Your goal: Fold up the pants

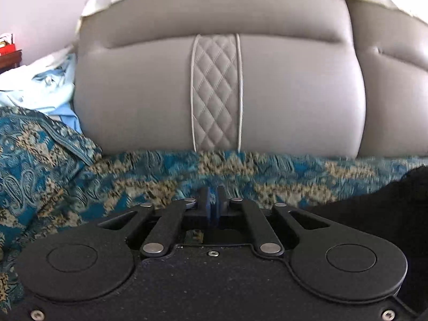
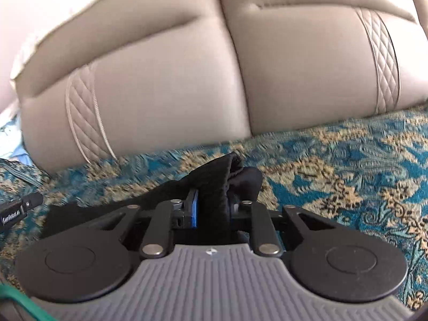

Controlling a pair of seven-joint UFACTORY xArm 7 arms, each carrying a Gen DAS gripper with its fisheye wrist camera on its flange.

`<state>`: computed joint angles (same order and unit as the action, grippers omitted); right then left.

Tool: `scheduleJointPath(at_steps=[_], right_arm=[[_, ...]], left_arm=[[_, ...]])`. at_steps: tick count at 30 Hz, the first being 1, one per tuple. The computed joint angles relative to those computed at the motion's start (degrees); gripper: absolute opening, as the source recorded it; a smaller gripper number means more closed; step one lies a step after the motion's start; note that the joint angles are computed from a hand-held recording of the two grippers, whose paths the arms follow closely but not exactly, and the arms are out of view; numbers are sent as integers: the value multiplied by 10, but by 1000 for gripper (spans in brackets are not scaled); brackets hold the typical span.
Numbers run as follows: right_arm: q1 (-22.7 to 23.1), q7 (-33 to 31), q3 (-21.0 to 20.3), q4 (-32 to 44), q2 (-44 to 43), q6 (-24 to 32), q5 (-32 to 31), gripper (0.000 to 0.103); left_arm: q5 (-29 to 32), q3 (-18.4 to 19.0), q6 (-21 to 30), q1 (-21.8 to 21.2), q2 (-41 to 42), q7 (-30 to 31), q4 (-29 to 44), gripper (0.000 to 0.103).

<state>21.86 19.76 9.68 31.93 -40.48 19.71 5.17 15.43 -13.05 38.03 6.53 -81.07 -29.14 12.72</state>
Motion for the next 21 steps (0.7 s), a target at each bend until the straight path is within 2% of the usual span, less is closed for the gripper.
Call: scheduleJointPath(at_steps=[1, 4, 5, 6, 9, 14, 17, 21], right_arm=[[-1, -2, -2, 4, 4, 11, -1, 30], [-14, -5, 3, 12, 5, 43, -14, 57], [-19, -7, 5, 15, 7, 55, -19, 67], [-19, -11, 4, 15, 9, 59, -21, 70], [-5, -26, -17, 4, -3, 56, -4, 76], [2, -50, -41, -15, -63, 60, 20, 86], [-1, -59, -46, -27, -110, 80, 25, 86], [3, -76, -45, -43, -181, 142, 28, 86]], left_arm=[[-3, -4, 2, -7, -7, -3, -9, 10], [-11, -19, 25, -30, -20, -10, -18, 14], [-9, -27, 35, -36, -26, -12, -18, 22], [-7, -32, 46, -42, -27, -11, -16, 30], [-8, -40, 90, -71, -45, -6, -5, 43], [-30, -49, 181, -137, -102, 8, 13, 57], [-46, -80, 242, -173, -139, 9, 24, 63], [-73, -121, 312, -217, -181, -4, 36, 67]])
